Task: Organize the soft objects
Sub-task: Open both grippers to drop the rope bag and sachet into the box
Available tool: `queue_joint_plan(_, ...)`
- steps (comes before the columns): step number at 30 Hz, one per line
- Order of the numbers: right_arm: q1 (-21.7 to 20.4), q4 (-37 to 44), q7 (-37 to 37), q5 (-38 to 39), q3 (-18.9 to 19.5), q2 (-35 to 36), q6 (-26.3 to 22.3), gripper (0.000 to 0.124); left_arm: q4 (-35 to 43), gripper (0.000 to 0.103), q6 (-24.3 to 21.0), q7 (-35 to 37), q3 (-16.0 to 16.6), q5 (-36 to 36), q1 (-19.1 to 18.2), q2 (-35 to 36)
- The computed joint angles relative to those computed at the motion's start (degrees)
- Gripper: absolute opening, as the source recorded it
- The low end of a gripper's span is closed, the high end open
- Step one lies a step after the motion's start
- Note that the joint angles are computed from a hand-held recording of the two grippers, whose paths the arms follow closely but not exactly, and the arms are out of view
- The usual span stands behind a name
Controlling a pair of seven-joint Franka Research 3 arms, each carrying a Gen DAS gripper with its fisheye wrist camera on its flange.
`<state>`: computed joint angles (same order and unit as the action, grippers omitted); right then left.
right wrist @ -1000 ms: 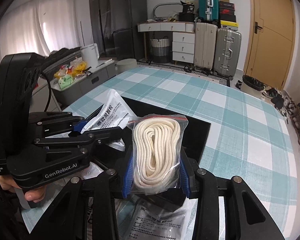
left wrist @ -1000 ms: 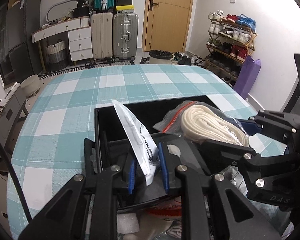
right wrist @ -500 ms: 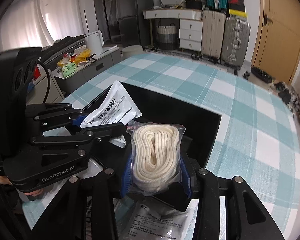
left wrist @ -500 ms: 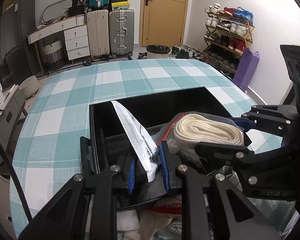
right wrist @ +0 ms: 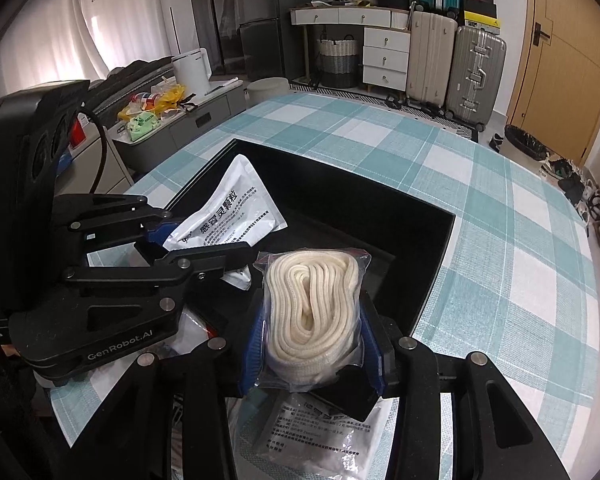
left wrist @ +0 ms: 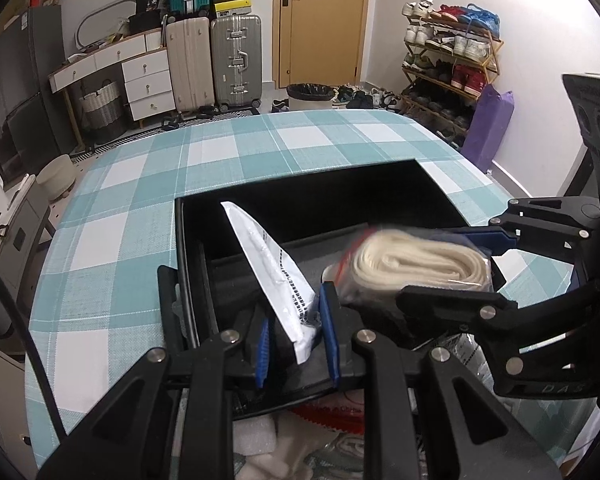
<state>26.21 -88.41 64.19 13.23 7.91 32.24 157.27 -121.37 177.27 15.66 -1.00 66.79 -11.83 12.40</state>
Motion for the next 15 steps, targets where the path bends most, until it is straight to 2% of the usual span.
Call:
queue_joint_plan(3,0.32,-2.57,-0.92,-0.66,-0.31,-1.01,4.55,0.057,0.67,0.022,0.71,-0.27,0.13,-0.58,0.39,0.75)
queue_joint_plan(4,-0.18,-3.72,-1.89,-0.25,0.29,-1.36,6.86,0.063,0.64,0.023,1.12,1.50,-0.45,-2.54,1.04,1.00)
queue_joint_plan(8,-3.91,-5.34,-7.24,4.17,4.78,-1.95,9.32,0.075,0.86,0.029,1.17,2.80,0.76,-3.32,-0.34,1.15)
queue_joint_plan(10,-2.76,-7.12,-6.73,4.19,3.48,-2.80,12.93,0.086,0.75,0.030,0.72,3.72,0.57,-4.43,-0.41,1.04)
queue_joint_plan(11,-3.69,-8.58,-7.91,5.45,4.67,-3.46,15.64,0.087,0.71,0.031,0.47,3.95,0.63,-4.72,-0.55,0.95)
queue_joint_plan(13,-5.13,-9.72,-9.24,6.92,6.31,-4.21,17.35,0.092,0.55,0.048,1.33,1.60,1.87,-2.14,-1.48,0.50)
queue_joint_plan(15,-5.67,-11.90,-9.58,8.02,6.84,-5.62,19.76,0.100,1.25,0.073,3.30,-7.91,5.29,7.49,-4.15,-0.08)
